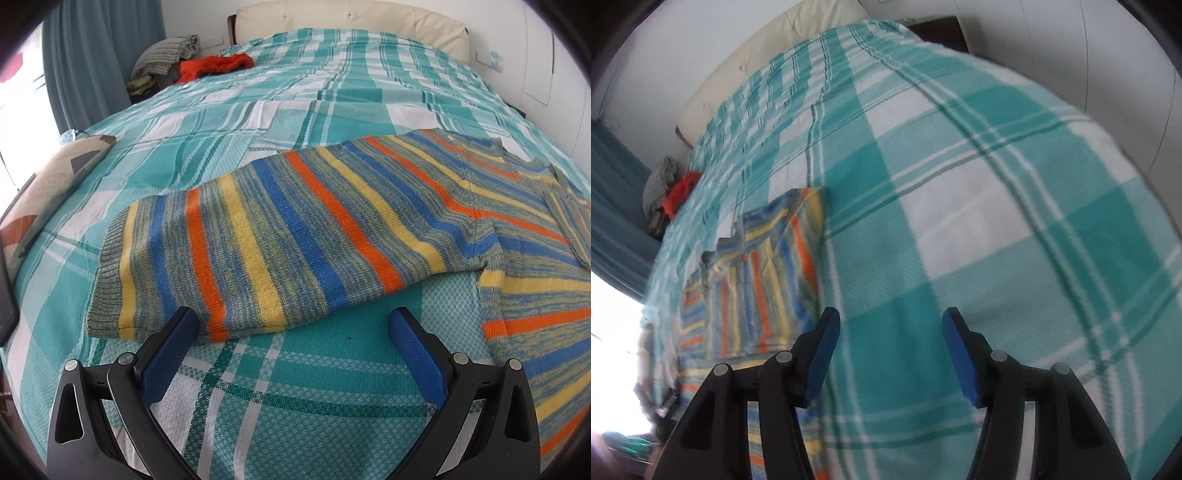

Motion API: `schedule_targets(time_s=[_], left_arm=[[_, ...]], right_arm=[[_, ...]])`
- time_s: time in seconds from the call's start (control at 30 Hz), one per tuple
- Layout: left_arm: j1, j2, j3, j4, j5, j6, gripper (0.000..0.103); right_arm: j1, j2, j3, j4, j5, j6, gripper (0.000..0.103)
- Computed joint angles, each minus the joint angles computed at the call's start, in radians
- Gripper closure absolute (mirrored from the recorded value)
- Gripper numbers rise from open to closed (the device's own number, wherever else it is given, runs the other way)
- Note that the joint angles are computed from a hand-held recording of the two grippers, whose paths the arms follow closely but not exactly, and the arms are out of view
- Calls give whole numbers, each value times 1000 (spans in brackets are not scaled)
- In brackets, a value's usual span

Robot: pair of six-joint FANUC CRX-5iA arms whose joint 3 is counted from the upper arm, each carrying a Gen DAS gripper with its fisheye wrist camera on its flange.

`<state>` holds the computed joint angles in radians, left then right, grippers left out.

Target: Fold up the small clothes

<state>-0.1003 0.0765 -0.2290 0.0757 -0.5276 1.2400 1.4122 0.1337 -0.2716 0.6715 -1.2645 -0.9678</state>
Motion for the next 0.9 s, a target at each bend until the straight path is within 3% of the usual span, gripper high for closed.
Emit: schedule_targets(time_s=[0.07,0.13,0.23,0.3,0.37,0.43,0.5,0.6,0.7,0.77,0.8,0.83,0.87,0.9], left_arm=[[-12,5,20,-45,-13,37,0],[-27,11,42,-102,-29,86,0],[-28,20,80,-115,-105,139,0],[-10,22,110,-63,-218,141,1],[41,-6,77,82,-285,63,1],[122,-55,-6,309,-295,-88,2],[191,-75,-31,435,-296,-120,2],[262,-12,60,457,-343,-47,2],[276,111,228,332,-470,75,4],[265,156,281,258,-510,143,18],[252,151,278,229,-486,149,22],[240,138,258,227,-444,127,35],[233,133,244,248,-422,95,67],[228,139,246,265,-425,83,90]], right_arm=[[38,75,108,-77,-184,150,32],[58,124,147,-129,-256,204,22],[95,149,108,-125,-254,124,11],[109,173,99,-102,-276,91,6],[99,182,108,-109,-283,109,3],[100,173,92,-105,-264,99,1],[101,167,75,-95,-243,82,0],[97,173,77,-93,-241,87,0],[96,178,85,-97,-247,95,0],[95,179,87,-97,-248,96,0],[95,179,87,-97,-248,96,0],[95,179,88,-98,-250,97,0],[95,181,91,-99,-252,99,0],[94,183,94,-101,-253,102,0]])
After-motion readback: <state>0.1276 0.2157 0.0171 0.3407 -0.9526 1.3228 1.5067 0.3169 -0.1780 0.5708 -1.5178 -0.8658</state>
